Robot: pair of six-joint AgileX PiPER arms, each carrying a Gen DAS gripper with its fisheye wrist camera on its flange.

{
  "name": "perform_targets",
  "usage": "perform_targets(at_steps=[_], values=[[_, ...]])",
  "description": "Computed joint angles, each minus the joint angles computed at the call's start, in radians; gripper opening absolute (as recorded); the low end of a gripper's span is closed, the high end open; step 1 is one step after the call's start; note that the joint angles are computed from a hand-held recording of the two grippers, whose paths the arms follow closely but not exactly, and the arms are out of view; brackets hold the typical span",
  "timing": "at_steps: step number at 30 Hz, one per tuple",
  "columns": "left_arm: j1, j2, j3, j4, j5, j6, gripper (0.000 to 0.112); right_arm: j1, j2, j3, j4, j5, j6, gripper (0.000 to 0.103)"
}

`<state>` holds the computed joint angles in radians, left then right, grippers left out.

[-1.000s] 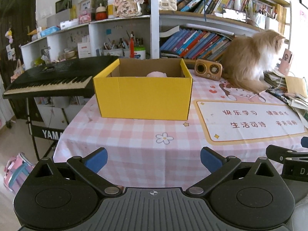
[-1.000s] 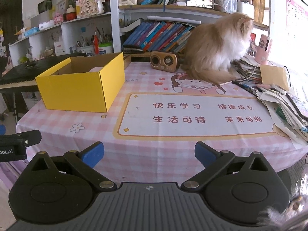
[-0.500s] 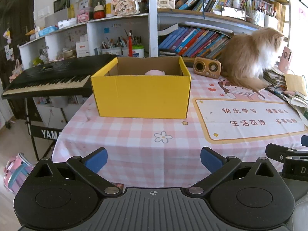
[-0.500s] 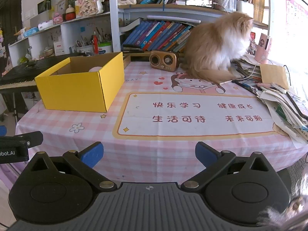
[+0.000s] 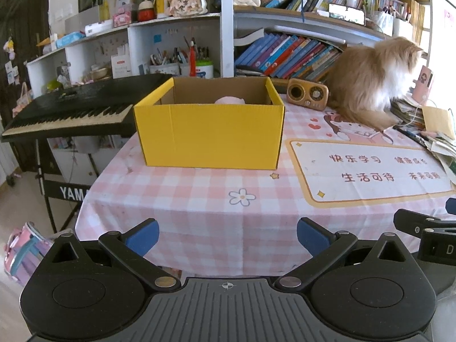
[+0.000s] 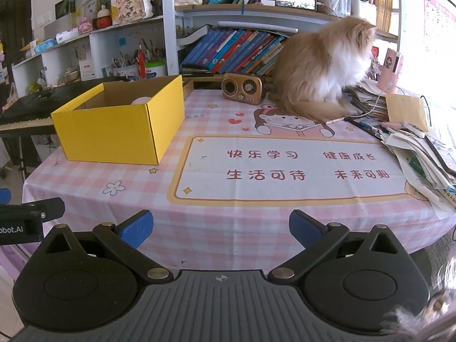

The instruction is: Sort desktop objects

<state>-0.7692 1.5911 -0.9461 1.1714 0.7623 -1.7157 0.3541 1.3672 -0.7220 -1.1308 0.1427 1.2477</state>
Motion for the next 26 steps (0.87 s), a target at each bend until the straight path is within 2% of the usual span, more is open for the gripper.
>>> perform_targets(at_steps=[12,18,26], values=[[0.016,0.001,0.000,-0.006,-0.029,0.023,0.103,0.010,0.020,-0.015,0.013,0.014,-0.004,0.103],[0.044,-0.016,0.022,0.008,-0.098,0.012,0.103,0.016,0.034,-0.026,0.031,0.023,-0.014,0.103],[0.066,0.006,-0.005,-0.020,-0.117,0.056,0.103,0.013,0.061,-0.057,0.164,0.033,-0.140,0.103]])
